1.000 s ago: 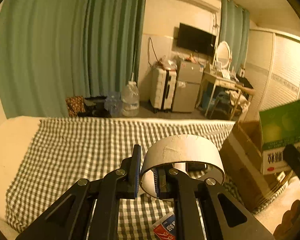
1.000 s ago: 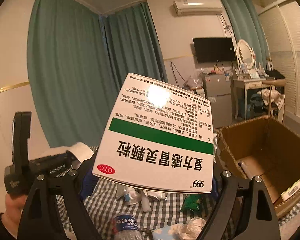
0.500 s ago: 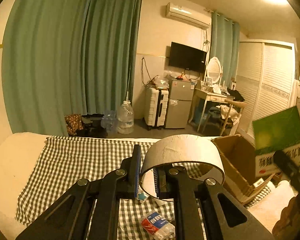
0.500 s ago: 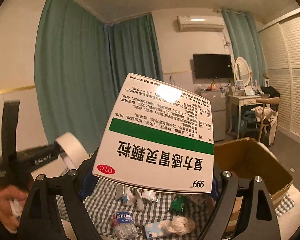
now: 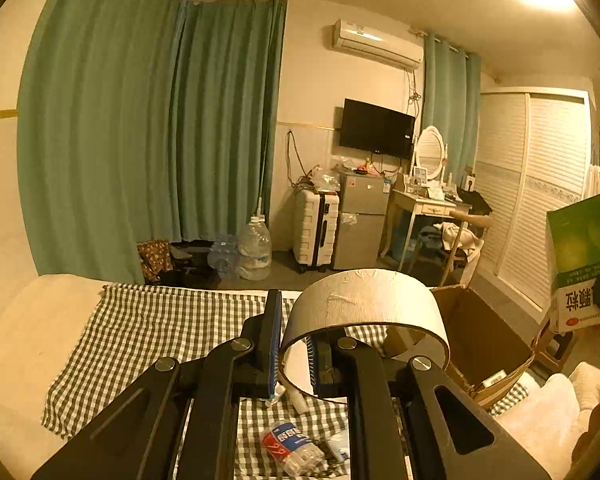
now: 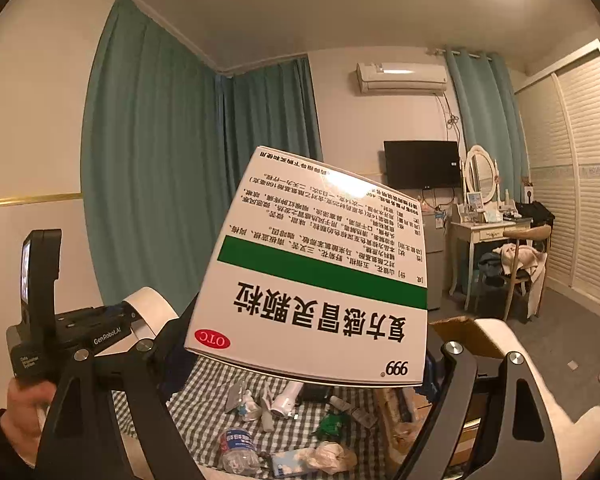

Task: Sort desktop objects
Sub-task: 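Carry the tape roll and medicine box up toward the cardboard box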

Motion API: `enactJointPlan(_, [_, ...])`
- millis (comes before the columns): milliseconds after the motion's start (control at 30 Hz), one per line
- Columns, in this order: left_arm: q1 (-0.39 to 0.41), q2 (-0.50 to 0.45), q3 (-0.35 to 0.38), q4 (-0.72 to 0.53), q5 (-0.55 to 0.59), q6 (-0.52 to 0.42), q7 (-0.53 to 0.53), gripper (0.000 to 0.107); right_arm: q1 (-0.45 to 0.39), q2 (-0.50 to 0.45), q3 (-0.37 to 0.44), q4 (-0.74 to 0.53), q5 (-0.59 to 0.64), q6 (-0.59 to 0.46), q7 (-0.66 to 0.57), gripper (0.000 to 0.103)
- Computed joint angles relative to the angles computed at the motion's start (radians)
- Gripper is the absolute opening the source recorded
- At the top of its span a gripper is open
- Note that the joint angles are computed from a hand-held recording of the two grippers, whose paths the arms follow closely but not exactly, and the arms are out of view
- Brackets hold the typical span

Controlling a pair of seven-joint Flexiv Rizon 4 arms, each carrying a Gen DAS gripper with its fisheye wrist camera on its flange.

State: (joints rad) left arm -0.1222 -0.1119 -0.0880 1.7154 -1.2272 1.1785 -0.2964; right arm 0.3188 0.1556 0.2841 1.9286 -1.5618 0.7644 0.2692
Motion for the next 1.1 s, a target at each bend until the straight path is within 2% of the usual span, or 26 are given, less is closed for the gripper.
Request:
enactJointPlan(133, [-0.022,0.029,0.0,0.02,0.016,0.039,-0.039,0.012,-0.023,0.067,0.002,0.041,-0.031,0.018,-0.008,0.086])
enactJointPlan(267, [-0.04,0.051,0.005,0.033,0.047,0.046,-0.101,0.012,-0.054,0.129,0.022,0.083,-0.021,-0.006,-0.056,0.086])
enactJointPlan(500, [-0.088,0.075,-0.006,0.049,0.099,0.06,-0.15,0.012,-0.133,0.234,0.012,0.159,-0.042,0.037,0.012,0.086])
enactJointPlan(667, [-0.133,0.079,-0.022,0.05,0.118,0.081,-0.159,0.012,-0.184,0.297,0.013,0.207,-0.028,0.053,0.001,0.086])
enactJointPlan(900, [-0.206,0.073,-0.054,0.068,0.05,0.133,-0.086,0.012,-0.251,0.376,-0.01,0.294,0.004,0.105,0.0,0.086])
enactJointPlan(1100, [-0.229,0.039,-0.073,0.055,0.083,0.115,-0.117,0.012,-0.3,0.389,-0.029,0.319,0.017,0.135,0.014,0.086])
